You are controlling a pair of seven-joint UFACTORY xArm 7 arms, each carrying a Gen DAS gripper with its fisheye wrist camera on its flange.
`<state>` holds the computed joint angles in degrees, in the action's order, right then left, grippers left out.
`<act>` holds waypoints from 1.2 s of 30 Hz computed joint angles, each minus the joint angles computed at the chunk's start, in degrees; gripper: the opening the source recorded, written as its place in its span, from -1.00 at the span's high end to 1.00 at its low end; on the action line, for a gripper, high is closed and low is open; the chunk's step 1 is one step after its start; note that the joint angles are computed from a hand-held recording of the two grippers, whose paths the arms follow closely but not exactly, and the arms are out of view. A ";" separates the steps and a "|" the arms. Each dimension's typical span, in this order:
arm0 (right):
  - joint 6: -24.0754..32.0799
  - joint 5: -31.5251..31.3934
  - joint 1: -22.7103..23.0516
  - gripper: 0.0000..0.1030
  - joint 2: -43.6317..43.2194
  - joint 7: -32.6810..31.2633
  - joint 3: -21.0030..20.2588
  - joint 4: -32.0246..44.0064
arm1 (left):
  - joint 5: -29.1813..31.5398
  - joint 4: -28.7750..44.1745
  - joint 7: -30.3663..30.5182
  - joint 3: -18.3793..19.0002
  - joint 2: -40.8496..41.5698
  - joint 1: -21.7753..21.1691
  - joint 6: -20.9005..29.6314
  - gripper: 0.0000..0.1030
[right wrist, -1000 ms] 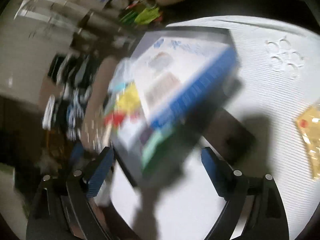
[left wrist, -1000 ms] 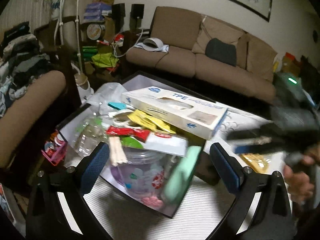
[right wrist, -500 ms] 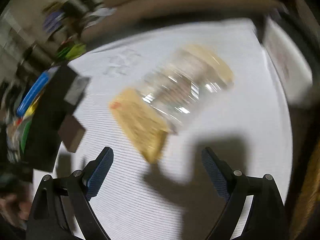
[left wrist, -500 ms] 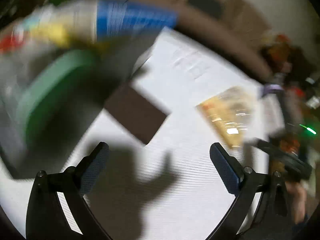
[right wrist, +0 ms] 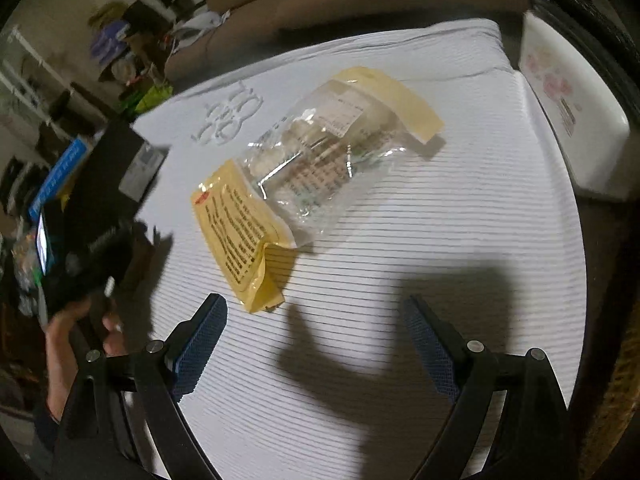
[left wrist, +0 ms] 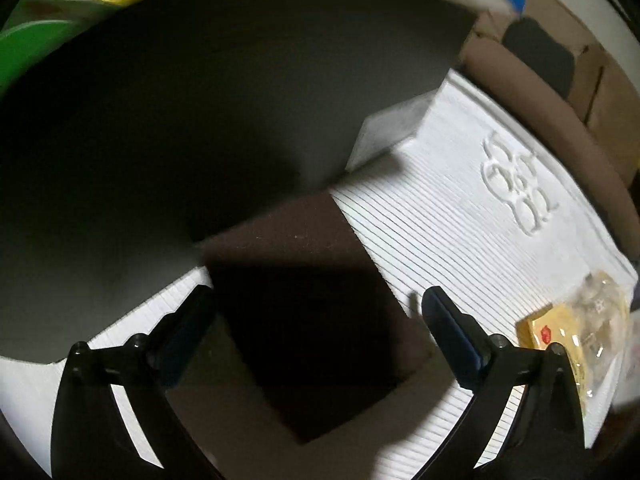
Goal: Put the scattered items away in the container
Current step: 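Grasp the brown sponge with the left tool while the right grasps the yellow-labelled clear bag, then carry sponge and bag over the black box and open both tools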
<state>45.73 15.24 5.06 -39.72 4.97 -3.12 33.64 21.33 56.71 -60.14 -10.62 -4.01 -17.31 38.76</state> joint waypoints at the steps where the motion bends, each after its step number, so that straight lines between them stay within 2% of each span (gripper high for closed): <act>1: -0.29 0.06 0.11 -0.79 0.27 0.15 0.17 0.05 | 0.41 0.70 -0.13 -0.17 0.58 -0.09 0.74 -0.97; 2: -0.94 0.89 0.47 -0.79 0.35 0.22 -0.15 -0.14 | 0.74 0.85 -0.28 -0.22 0.64 -0.22 1.12 -0.94; 3: -2.01 2.55 1.12 -0.79 0.23 0.21 -0.91 -0.63 | 1.06 0.65 -0.03 -0.24 0.26 -0.38 1.39 -0.76; 4: -3.28 4.77 1.98 -0.79 0.05 0.11 -1.94 -1.30 | -0.61 -0.40 2.61 -0.29 -0.71 -0.21 0.18 -0.75; 6: -6.71 11.26 4.07 -0.79 -0.23 0.41 -4.61 -3.19 | -8.32 -3.20 12.50 1.07 -3.19 -1.33 -2.99 -0.70; 7: -8.23 14.21 4.82 -0.79 -0.06 1.00 -5.55 -3.99 | -12.11 -4.39 17.12 1.50 -4.63 -1.80 -3.15 -0.59; 10: -12.62 21.49 7.06 -0.79 1.65 2.71 -6.66 -5.76 | -26.96 -7.90 32.16 4.24 -10.89 -4.24 -0.66 -0.57; 11: -14.52 22.84 7.68 -0.86 2.41 3.21 -5.99 -6.07 | -29.45 -8.57 34.95 4.59 -13.00 -4.46 0.38 -0.56; 13: -19.43 21.90 7.64 -0.86 3.47 4.87 -2.66 -6.01 | -32.73 -9.55 39.28 5.17 -18.38 -4.69 3.08 -0.55; 16: -21.27 20.58 8.74 -0.82 6.69 7.21 -1.59 -3.88 | -37.97 -9.07 46.42 7.53 -25.53 -5.69 6.65 -0.55; 17: -21.97 20.25 8.79 -0.66 7.92 8.31 -1.30 -3.21 | -38.17 -8.42 47.97 7.67 -27.59 -5.26 7.35 -0.55; 18: -22.92 21.08 9.75 -0.24 9.28 8.29 -2.08 -2.60 | -37.73 -7.95 48.68 7.29 -29.54 -4.46 7.56 -0.56; 19: -23.12 22.71 11.10 0.06 10.30 7.65 -3.53 -2.15 | -37.39 -7.85 48.96 6.85 -31.18 -3.65 7.11 -0.56; 20: -22.90 25.28 12.75 0.57 11.11 6.52 -5.36 -1.77 | -37.12 -7.83 49.54 6.64 -32.40 -2.98 5.61 -0.56; 21: -23.16 27.76 13.80 0.67 11.10 5.49 -6.48 -1.87 | -36.48 -8.03 50.82 6.92 -33.55 -2.19 3.51 -0.56; 23: -24.58 25.70 11.31 0.80 9.11 6.63 -4.03 -2.72 | -33.43 -8.62 52.60 7.19 -35.59 0.89 -0.14 -0.56; 25: -24.40 17.08 6.53 0.84 6.02 8.83 0.61 -2.72 | -30.83 -9.01 54.87 9.28 -36.13 4.10 -2.39 -0.56; 26: -23.67 13.86 5.43 0.86 4.79 9.29 1.54 -2.25 | -30.56 -9.24 55.96 10.50 -36.11 4.93 -2.96 -0.56; 29: -22.34 12.10 8.24 0.88 2.75 8.13 -0.62 0.06 | -32.31 -10.67 57.72 14.78 -35.55 7.08 -4.31 -0.56; 32: -23.41 12.10 11.61 0.89 1.49 6.60 -1.31 3.85 | -36.23 -11.78 59.26 20.42 -33.80 9.31 -6.14 -0.56; 34: -24.48 12.53 13.89 0.89 1.81 6.23 -1.32 7.24 | -40.15 -11.68 61.83 24.20 -31.90 9.05 -7.75 -0.56; 36: -24.98 11.87 15.42 0.90 3.44 6.25 -0.23 12.40 | -44.29 -9.96 66.84 27.97 -28.82 7.19 -7.12 -0.56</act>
